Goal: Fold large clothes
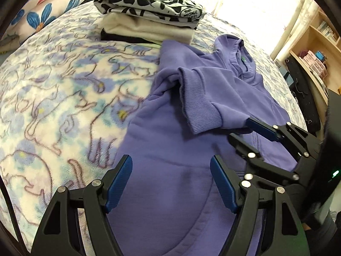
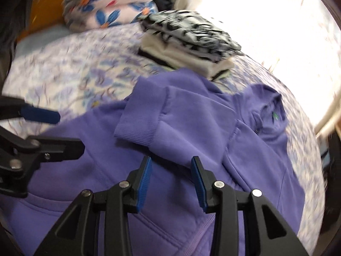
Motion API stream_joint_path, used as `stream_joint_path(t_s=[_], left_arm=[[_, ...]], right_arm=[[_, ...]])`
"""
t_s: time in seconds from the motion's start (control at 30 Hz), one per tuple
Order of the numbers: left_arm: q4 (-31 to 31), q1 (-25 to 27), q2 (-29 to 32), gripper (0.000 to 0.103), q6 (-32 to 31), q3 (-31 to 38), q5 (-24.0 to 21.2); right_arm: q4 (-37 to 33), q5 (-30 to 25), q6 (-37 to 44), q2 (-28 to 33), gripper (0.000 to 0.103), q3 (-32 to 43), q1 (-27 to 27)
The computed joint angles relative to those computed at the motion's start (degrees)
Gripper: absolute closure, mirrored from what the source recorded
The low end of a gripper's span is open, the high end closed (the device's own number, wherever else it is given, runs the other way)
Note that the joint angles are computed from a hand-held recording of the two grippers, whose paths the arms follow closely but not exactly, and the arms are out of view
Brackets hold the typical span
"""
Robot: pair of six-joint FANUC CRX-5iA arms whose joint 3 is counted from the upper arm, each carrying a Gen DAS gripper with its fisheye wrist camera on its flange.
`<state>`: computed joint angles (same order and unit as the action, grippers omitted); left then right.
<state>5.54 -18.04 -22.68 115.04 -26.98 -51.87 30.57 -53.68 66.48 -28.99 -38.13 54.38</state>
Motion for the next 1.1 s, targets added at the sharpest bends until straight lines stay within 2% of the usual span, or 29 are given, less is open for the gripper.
stream_joint_path(t_s=[0.13, 0.27, 0.3, 0.33, 0.4, 0.5, 0.63, 0.73, 0.87, 1.0, 1.07, 1.1], left_arm=[[2.07, 1.32, -0.29, 0.029, -0.84, -1.50, 0.35], [2.78, 2.17, -0.44, 0.029, -0.90, -2.33, 0.25], [2.74, 2.39, -0.62, 0.029, -0.71, -2.49, 0.22], [3.10, 2.62, -0.77, 0.029, -1.09, -2.68, 0.28], [2.60, 2.51, -1.14, 0.029, -0.83, -2.59, 0.42], [1.50, 1.74, -1.18, 0.029, -0.37, -1.74, 0.48], [1.83, 1.00, -0.44, 0.029, -0.98, -0.94, 1.07], [1.81, 0.03, 0.70, 0.029, -1.60, -0.12, 1.49], [1.97, -1.14, 3.33, 0.029, -3.42, 1.49, 1.41], [3.94, -0.76, 6.26, 0.029, -8.58, 3.34, 1.45], [5.63, 0.22, 7.74, 0.029, -11.60, 4.40, 1.61], [7.42, 1.18, 8.58, 0.029, -14.15, 4.75, 2.04]], right_arm=[[9.23, 1.38, -1.52, 2.93, 0.065, -3.50, 2.54], [17.12, 2.92, -5.00, 6.20, 0.067, -5.50, 2.48], [17.39, 3.21, -5.05, 6.57, 0.072, -5.28, 2.22], [16.18, 3.70, -4.54, 6.65, 0.088, -4.41, 1.76], [10.04, 4.38, -2.11, 6.24, 0.088, -0.85, 0.09], [4.21, 6.57, -2.91, 4.04, 0.088, 3.31, -4.32], [-4.95, 7.73, -5.87, 1.67, 0.088, 9.52, -14.54], [-12.93, 5.83, -4.99, 1.11, 0.086, 12.85, -23.09], [-23.81, -1.35, 1.11, 3.46, 0.070, 15.68, -34.32], [-37.30, -7.99, 10.62, 6.83, 0.063, 18.73, -46.76], [-42.51, -9.42, 14.08, 7.59, 0.048, 19.94, -51.52], [-45.75, -9.93, 16.18, 8.08, 0.044, 20.89, -54.40]])
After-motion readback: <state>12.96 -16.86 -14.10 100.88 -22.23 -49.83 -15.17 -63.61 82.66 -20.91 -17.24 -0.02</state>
